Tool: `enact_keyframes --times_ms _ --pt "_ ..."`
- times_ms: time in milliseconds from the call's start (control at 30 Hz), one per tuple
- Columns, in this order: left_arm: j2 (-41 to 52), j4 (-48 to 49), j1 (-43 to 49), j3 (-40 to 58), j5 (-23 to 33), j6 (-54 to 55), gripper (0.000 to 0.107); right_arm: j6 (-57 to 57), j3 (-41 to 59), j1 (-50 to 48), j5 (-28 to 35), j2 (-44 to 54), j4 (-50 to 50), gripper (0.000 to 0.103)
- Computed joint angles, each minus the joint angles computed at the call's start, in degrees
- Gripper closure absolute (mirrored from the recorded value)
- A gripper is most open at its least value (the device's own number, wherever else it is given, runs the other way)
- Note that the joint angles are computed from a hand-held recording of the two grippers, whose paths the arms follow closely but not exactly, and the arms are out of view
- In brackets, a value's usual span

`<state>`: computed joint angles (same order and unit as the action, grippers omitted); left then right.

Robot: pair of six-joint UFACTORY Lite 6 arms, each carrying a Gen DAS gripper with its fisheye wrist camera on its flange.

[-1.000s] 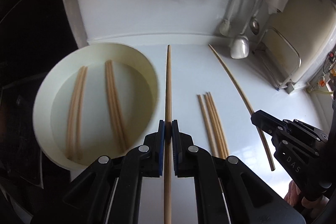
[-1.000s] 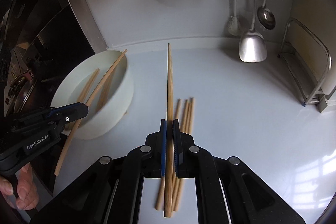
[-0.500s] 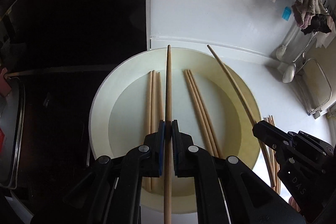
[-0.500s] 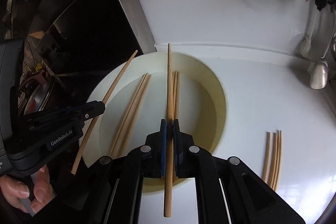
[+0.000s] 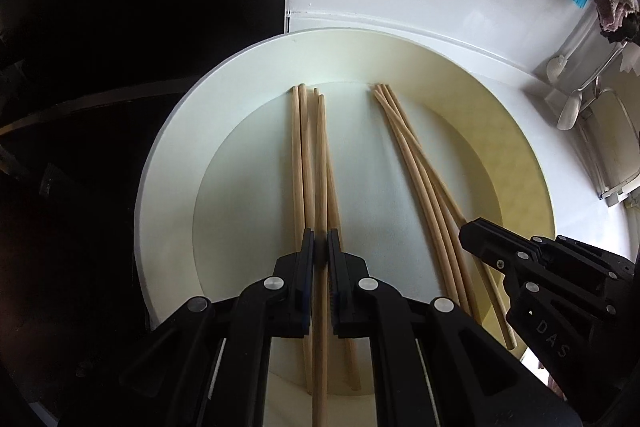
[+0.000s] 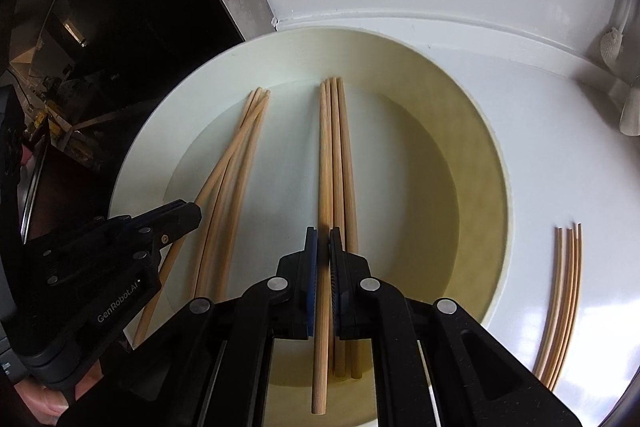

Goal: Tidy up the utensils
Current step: 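Carry both chopsticks into the basin and open both tools to release them, then withdraw both open tools from the basin back to the chopstick row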

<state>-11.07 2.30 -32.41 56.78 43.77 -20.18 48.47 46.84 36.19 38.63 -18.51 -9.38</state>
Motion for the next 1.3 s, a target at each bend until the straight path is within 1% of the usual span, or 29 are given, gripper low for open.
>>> enact_keyframes --times_ms 167,400,467,533,567,600,633,667,700,800,833,867,933,1033,1133,1300 --pt "2.68 -0.09 0.7 0.67 -0.67 0.54 0.1 -3.3 0.42 -2.16 -1.74 3.07 2.86 0.097" --pt "4.68 -1.8 2.45 1.13 -1.18 2.44 0.099 -6.35 2.02 -3.82 -1.7 5.46 4.65 0.097" --pt "4.64 -1.46 2.49 1.34 -1.25 2.15 0.094 -7.02 2.84 -4.26 -1.84 6.61 4.93 0.097" --pt "4.39 -0.87 2.61 1.49 -1.28 1.83 0.082 -6.38 2.82 -4.44 -1.36 6.17 4.11 0.097" --pt "3.95 -0.58 2.72 1.49 -1.08 1.69 0.078 -5.57 2.55 -4.44 -1.3 5.43 3.29 0.094" --pt "3.41 -0.58 3.07 1.47 -0.85 1.95 0.069 -5.0 2.35 -4.51 -0.95 4.66 2.73 0.09" --pt "2.77 -0.47 3.36 1.46 -0.49 1.93 0.055 -4.29 1.94 -4.44 -0.41 3.56 2.22 0.079" --pt "2.03 -0.29 3.72 1.35 -0.23 1.84 0.046 -3.85 1.52 -4.54 -0.01 2.44 1.87 0.071" --pt "0.97 -0.09 4.02 1.07 -0.23 1.85 0.036 -3.41 1.18 -4.45 0.3 1.48 1.49 0.071" --pt "-1.35 1.88 3.85 1.45 0.8 1.88 0.035 -1.95 0.59 -2.95 2.67 -1.3 -0.83 0.07" --pt "-1.96 2.71 3.68 1.7 1.24 1.56 0.033 -0.96 0.49 -2.13 3.35 -2.03 -1.8 0.068" --pt "-2.73 3.08 3.69 1.86 1.59 1.42 0.032 -0.42 0.01 -1.53 3.7 -3.12 -2.23 0.062" --pt "-4.09 3.07 3.69 2.25 2.4 1.19 0.029 -0.52 -1.69 -0.7 3.71 -5.94 -1.76 0.058" --pt "-5.43 4.4 2.04 2.61 3.63 -0.81 0.029 2.31 -4.55 2.05 6.3 -11.88 -3.06 0.058" --pt "-6.9 4.73 0.73 2.46 4.79 -1.95 0.026 5.8 -5.49 4.58 8.22 -14.77 -4.84 0.057" --pt "-10.02 6.12 -3.15 1.01 6.9 -5.74 0.026 10.98 -6.1 8.76 13.7 -20.38 -7.82 0.055"
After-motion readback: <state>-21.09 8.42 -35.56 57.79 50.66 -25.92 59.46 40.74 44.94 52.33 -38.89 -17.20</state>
